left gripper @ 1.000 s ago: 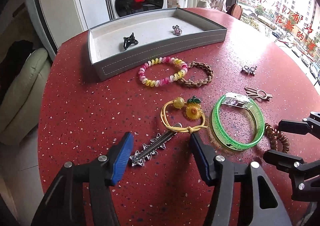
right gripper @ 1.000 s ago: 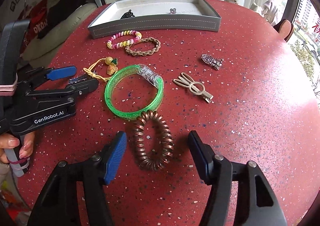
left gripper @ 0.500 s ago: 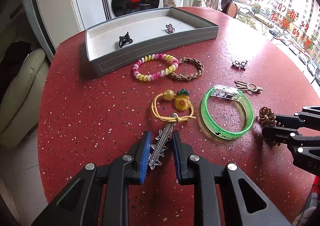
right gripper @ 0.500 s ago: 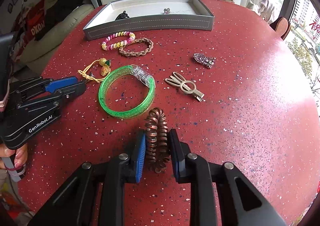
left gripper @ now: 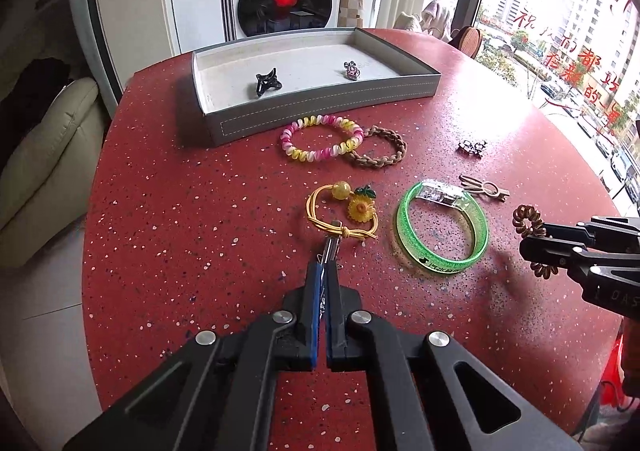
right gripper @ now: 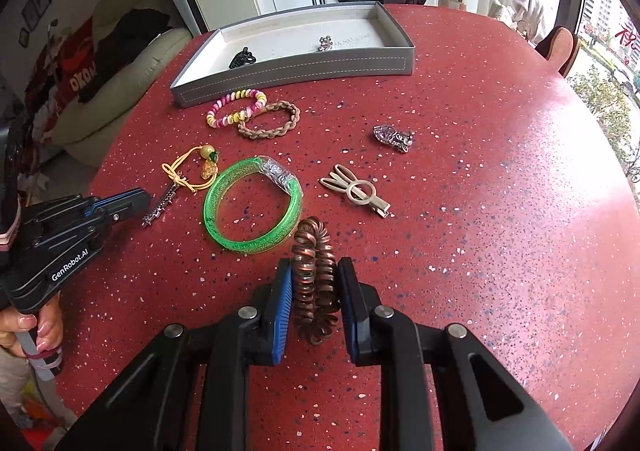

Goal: Organize jewelry
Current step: 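Grasp the silver spiked barrette with the left tool while the right tool grasps the brown coil hair tie, then carry the barrette into the tray and open the left tool while the right tool releases the coil tie there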

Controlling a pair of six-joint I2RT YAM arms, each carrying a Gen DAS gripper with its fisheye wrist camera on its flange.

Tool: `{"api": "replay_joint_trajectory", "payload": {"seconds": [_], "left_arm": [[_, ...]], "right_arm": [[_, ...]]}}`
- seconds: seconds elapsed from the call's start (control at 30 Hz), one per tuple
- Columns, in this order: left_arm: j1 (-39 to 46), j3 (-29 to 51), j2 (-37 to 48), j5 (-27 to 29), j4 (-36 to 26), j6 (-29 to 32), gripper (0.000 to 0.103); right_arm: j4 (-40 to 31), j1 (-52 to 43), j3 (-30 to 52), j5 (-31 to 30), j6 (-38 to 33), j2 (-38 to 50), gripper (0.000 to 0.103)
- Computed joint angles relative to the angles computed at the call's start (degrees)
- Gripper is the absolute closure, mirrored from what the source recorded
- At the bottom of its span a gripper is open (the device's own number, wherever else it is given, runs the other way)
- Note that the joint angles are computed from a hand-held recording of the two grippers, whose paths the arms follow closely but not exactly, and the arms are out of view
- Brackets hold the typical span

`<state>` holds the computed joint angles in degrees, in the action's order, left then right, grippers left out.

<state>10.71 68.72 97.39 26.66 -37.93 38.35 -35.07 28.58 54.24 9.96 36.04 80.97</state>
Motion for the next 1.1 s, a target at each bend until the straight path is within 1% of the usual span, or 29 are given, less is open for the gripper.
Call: {"api": "replay_joint_trajectory", "payload": {"seconds": [0.1,0.13,0.17,0.2,0.27,0.33,0.43,0.53,0.6,0.63,0.67,0.7,0.73,0.77,0.87,1.03,1.1], "left_arm": [[0.1,-1.5,-1.4,0.2,2.6,-0.8,0.082],[0.1,-1.1,-1.2,0.0,2.1,-0.7,0.078],[0.1,-0.5,-0.8,-0.1,1.2,-0.5,0.05],[0.1,0.0,-0.5,-0.3,0.7,-0.5,0.0],[0.6,-2.4,-2.2,0.4,4.3,-0.9,0.0],[0.0,-1.9,-1.6,-0.2,4.0,0.5,0.0],[-1.9,-2.0,-0.2,-3.5,6.1,0.8,0.0],[-3.5,-0.1,2.6,-4.9,5.5,1.7,0.0],[-4.5,2.1,4.7,-5.4,3.1,2.9,0.016],[-4.4,2.7,5.3,-4.1,2.3,3.6,0.02],[-4.5,3.6,5.8,-3.4,1.0,4.2,0.032],[-4.7,3.7,5.6,-3.2,0.6,4.9,0.048],[-5.0,3.7,5.4,-3.1,0.1,5.6,0.058],[-5.1,4.3,5.6,-3.1,-1.2,6.3,0.071],[-5.0,4.6,5.1,-3.0,-3.8,7.6,0.071],[-3.6,3.4,3.4,-2.7,-6.4,9.4,0.071],[-2.7,3.0,2.6,-2.1,-6.9,9.8,0.072]], "right_arm": [[0.3,0.0,-0.1,-0.5,0.1,0.0,0.078],[0.4,0.1,-0.2,-0.7,0.1,-0.1,0.078],[0.6,0.0,-0.2,-0.9,0.1,-0.1,0.078],[0.7,0.1,-0.3,-1.0,0.3,-0.2,0.078],[1.0,0.1,-0.6,-1.4,0.5,-0.4,0.078],[1.2,0.0,-0.8,-1.5,0.5,-0.6,0.078],[1.6,-0.2,-0.9,-2.2,0.6,-0.6,0.078],[1.8,0.1,-0.9,-2.3,0.8,-0.8,0.078],[1.7,0.4,-0.9,-2.3,0.8,-0.9,0.078],[1.6,0.4,-0.9,-2.2,0.8,-0.9,0.078],[1.6,0.5,-0.9,-2.2,0.9,-1.0,0.078],[1.6,0.4,-1.0,-2.2,0.9,-1.2,0.078],[1.6,0.3,-1.1,-2.2,0.9,-1.4,0.078],[1.6,0.2,-1.1,-2.2,1.0,-1.5,0.078],[1.7,-0.1,-1.3,-2.4,0.8,-2.0,0.078],[1.6,-0.5,-1.4,-2.5,0.8,-2.9,0.078],[1.6,-0.6,-1.4,-2.6,0.8,-3.3,0.078]]}}
